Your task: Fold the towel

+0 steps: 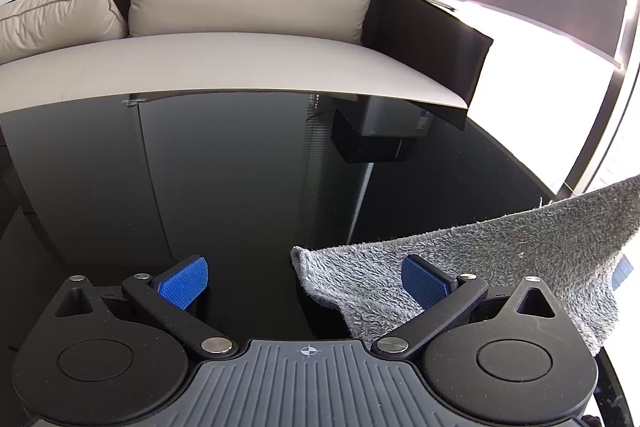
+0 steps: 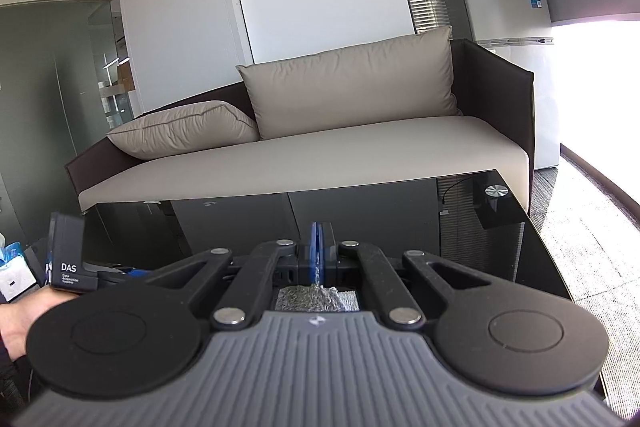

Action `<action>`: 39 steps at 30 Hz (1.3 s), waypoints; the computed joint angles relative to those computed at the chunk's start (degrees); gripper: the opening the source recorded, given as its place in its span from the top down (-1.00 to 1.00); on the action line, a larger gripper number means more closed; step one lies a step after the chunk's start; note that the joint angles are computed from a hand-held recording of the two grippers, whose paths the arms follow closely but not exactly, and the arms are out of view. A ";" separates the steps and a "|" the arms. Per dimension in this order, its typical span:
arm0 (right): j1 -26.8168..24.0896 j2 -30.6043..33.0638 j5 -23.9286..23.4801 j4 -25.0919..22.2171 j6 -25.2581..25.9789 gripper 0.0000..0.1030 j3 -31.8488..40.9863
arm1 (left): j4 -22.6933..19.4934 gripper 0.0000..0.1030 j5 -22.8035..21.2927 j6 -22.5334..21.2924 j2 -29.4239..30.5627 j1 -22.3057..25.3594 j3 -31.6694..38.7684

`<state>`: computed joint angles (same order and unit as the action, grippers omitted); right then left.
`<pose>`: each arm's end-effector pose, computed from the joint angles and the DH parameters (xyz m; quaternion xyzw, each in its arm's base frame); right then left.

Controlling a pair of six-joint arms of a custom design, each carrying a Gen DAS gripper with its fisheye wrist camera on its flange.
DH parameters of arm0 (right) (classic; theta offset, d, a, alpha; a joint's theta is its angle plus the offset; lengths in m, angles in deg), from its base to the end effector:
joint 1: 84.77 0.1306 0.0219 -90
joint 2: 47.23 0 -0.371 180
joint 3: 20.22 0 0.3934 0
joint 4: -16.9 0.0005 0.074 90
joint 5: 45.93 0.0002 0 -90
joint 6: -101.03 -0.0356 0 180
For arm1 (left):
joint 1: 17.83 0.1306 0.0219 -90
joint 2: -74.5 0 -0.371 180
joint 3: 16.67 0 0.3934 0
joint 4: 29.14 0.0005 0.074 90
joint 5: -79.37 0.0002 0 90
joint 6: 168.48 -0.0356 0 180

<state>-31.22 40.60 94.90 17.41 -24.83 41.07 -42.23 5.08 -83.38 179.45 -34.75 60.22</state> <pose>0.2878 0.3424 0.2830 0.1068 0.7919 0.0778 0.5961 0.5196 -0.1687 0.2326 0.2262 0.8750 -0.1666 0.3943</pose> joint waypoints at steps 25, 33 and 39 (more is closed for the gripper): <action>5.88 -3.97 4.48 3.29 -2.06 0.99 -5.70 | 2.72 -0.98 4.94 1.94 2.00 -0.58 1.36; 6.12 -3.49 4.37 2.15 -3.37 0.99 -5.45 | 2.67 -0.92 6.77 4.74 3.77 -0.49 3.55; 6.15 -3.62 4.95 2.61 -3.45 0.99 -5.85 | 2.15 -0.62 8.02 3.79 4.53 -0.93 4.44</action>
<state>-25.07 36.99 99.85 20.02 -28.27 35.23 -40.08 13.10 -79.58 183.97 -35.68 64.66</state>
